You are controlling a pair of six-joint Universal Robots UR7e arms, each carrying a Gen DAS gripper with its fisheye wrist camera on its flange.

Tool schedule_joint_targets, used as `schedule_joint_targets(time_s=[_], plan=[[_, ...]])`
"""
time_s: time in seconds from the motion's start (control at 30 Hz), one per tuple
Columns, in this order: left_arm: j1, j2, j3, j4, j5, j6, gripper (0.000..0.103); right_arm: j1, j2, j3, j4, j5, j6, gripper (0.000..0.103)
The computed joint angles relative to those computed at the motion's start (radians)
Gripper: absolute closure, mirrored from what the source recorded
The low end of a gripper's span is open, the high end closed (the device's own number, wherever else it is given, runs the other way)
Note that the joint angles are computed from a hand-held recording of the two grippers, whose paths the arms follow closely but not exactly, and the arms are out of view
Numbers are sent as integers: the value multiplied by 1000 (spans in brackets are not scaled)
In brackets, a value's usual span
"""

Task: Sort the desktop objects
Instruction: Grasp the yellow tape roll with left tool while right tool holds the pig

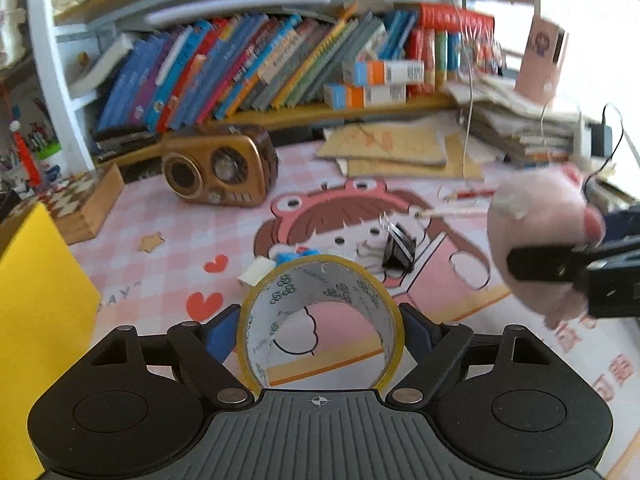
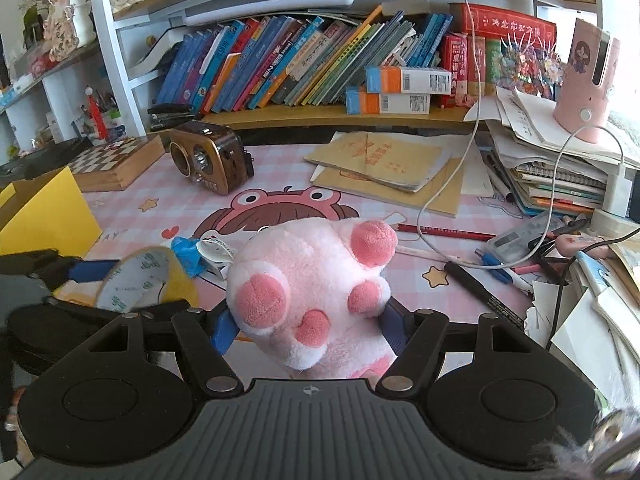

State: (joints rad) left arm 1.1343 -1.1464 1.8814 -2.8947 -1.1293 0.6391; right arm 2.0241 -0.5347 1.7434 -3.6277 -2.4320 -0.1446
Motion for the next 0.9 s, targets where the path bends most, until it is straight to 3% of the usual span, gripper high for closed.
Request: schedule_joint_targets(time_s=[0.5, 0.9], plan=[[-5, -235, 121, 52, -84, -96, 19, 81, -7, 57, 32, -16, 57, 36], [36, -380, 175, 147, -144, -108, 19, 166, 25, 59, 116, -68, 172, 36]])
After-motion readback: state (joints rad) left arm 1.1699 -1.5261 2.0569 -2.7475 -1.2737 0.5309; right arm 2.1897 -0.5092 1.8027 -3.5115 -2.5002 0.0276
